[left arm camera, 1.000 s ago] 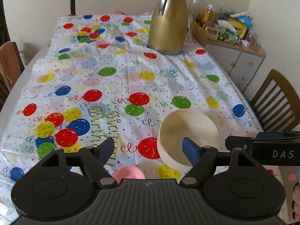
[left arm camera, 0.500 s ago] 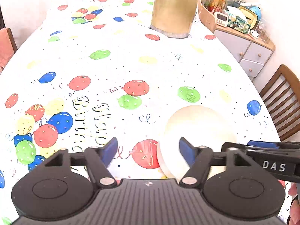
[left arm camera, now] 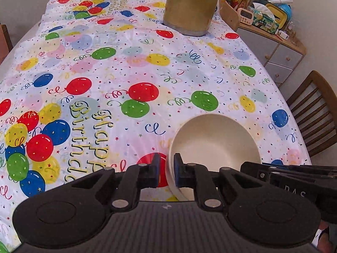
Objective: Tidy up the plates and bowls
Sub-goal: 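Lift the cream bowl off the table with both grippers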
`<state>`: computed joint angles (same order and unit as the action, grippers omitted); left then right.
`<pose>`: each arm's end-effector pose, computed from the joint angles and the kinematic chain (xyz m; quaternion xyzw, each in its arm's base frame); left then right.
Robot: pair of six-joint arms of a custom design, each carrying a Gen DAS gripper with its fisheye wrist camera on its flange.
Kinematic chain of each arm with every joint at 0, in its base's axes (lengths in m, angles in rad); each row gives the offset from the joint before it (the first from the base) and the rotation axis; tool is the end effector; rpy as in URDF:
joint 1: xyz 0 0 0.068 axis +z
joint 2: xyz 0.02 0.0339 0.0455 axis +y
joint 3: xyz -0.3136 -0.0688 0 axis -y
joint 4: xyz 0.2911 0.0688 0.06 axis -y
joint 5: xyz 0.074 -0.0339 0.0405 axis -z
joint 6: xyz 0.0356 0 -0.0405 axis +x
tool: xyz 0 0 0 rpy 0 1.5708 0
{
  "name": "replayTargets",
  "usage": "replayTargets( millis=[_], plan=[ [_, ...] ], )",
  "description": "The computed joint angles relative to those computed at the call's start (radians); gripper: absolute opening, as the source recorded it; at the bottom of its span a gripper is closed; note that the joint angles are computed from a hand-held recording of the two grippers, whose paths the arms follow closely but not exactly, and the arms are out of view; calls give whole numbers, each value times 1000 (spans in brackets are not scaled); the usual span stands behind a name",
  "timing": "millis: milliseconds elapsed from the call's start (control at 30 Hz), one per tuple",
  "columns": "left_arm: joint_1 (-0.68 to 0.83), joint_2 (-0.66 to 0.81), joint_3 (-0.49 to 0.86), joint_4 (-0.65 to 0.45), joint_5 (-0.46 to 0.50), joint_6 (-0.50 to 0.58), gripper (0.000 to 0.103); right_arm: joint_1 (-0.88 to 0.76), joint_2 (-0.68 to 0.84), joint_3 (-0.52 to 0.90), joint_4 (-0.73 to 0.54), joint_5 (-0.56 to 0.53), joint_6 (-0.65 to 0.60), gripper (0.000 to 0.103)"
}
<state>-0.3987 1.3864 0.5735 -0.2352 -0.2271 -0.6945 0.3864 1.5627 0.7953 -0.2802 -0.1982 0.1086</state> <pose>0.2431 -0.0937 0.1574 -0.1704 0.9450 -0.0399 0.2762 0.2966 0.1282 0.1738 -0.1584 0.9484 0.1557 0.2261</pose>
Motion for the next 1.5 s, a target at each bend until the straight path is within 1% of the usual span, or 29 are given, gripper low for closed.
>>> replayTargets(
  millis=[67, 233, 400, 600, 833, 1067, 1167, 1267, 1367, 1500],
  plan=[
    [-8, -4, 1, -11, -2, -4, 11, 3, -6, 0, -7, -5, -2, 10],
    [-39, -19, 4, -57, -12, -40, 10, 6, -21, -6, -22, 1, -14, 10],
    [-90, -71, -1, -128, -35, -87, 9, 5, -56, -27, -45, -3, -37, 9],
    [-169, -174, -6, -259, -70, -178, 9, 7, -136, -56, -99, -25, -57, 9],
    [-329, -308, 6, -469, -157, -360, 9, 36, -282, -100, -176, -34, -72, 9],
    [-534, -435, 22, -683, -245, -582, 9, 105, -449, -137, -270, -4, -57, 9],
    [-649, -469, 45, -795, -276, -690, 9, 147, -530, -154, -324, 17, -23, 9],
    [-787, -495, 71, -909, -310, -822, 9, 212, -624, -169, -385, 60, 30, 9],
    [-960, -507, 98, -1036, -337, -1001, 9, 294, -714, -181, -449, 116, 110, 9],
    [-1231, -479, 138, -1210, -355, -1298, 9, 472, -822, -189, -544, 234, 254, 9]
  ],
)
